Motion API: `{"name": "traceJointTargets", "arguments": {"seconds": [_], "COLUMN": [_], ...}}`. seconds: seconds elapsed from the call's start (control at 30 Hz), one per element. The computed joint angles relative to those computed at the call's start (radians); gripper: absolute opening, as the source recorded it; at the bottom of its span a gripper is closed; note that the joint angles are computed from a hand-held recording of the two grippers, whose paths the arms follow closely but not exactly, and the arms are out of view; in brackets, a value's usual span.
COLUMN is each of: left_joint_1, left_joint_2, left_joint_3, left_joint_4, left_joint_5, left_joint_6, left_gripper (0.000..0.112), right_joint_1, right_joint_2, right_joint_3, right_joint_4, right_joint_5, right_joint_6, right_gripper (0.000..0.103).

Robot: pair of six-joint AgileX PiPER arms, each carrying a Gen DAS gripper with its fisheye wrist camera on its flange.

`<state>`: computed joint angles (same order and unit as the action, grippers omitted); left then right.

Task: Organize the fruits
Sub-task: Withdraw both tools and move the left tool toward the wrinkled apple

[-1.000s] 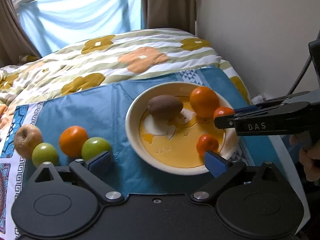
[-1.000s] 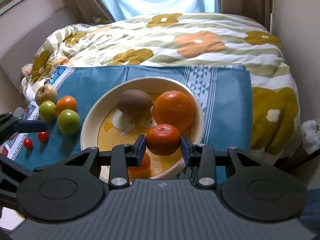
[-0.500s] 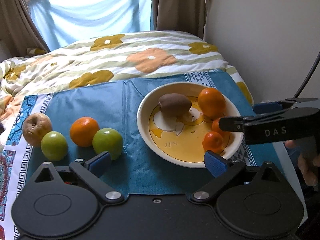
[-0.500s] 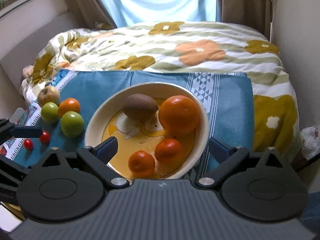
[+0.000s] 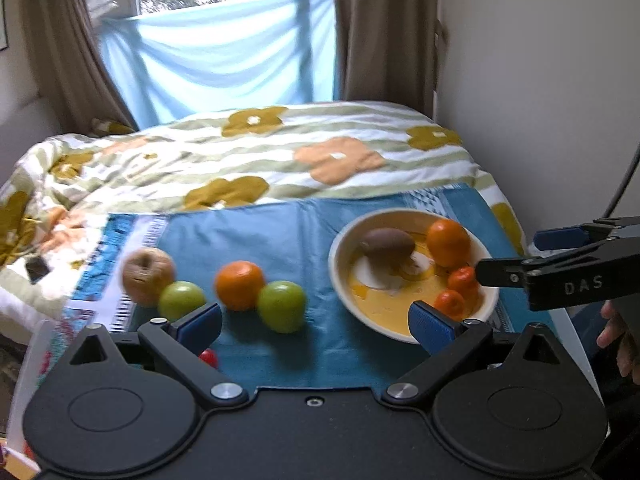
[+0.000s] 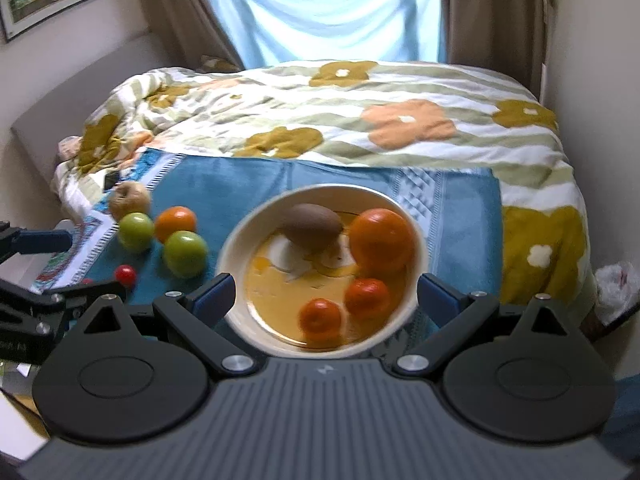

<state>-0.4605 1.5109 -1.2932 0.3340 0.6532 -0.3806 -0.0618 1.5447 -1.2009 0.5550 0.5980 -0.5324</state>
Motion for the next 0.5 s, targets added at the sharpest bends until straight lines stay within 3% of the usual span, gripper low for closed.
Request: {"name": "traceJointTargets", "arguments": {"seconds": [0.23, 0.5], "left_joint_1": [0.166, 0.462], "left_joint_2": [-0.085, -0.014], "left_joint_3": [0.029, -0.065], "left_joint_4": [-0.127, -0.558], "left_joint_5": [-0.003, 0.061], "left_joint_6": [0.196, 0.795], "left_gripper": [0.101, 0.101], "right_joint_1": [0.15, 0.351], "right_joint_2": [-0.012, 0.085], "right_joint_3": [-0.078, -0.226], "right_joint_4": [-0.191, -0.468], "right_joint_5": [0.006, 0.004], "right_joint_6": [0.248, 0.617], "right_gripper": [0.103, 0.103]}}
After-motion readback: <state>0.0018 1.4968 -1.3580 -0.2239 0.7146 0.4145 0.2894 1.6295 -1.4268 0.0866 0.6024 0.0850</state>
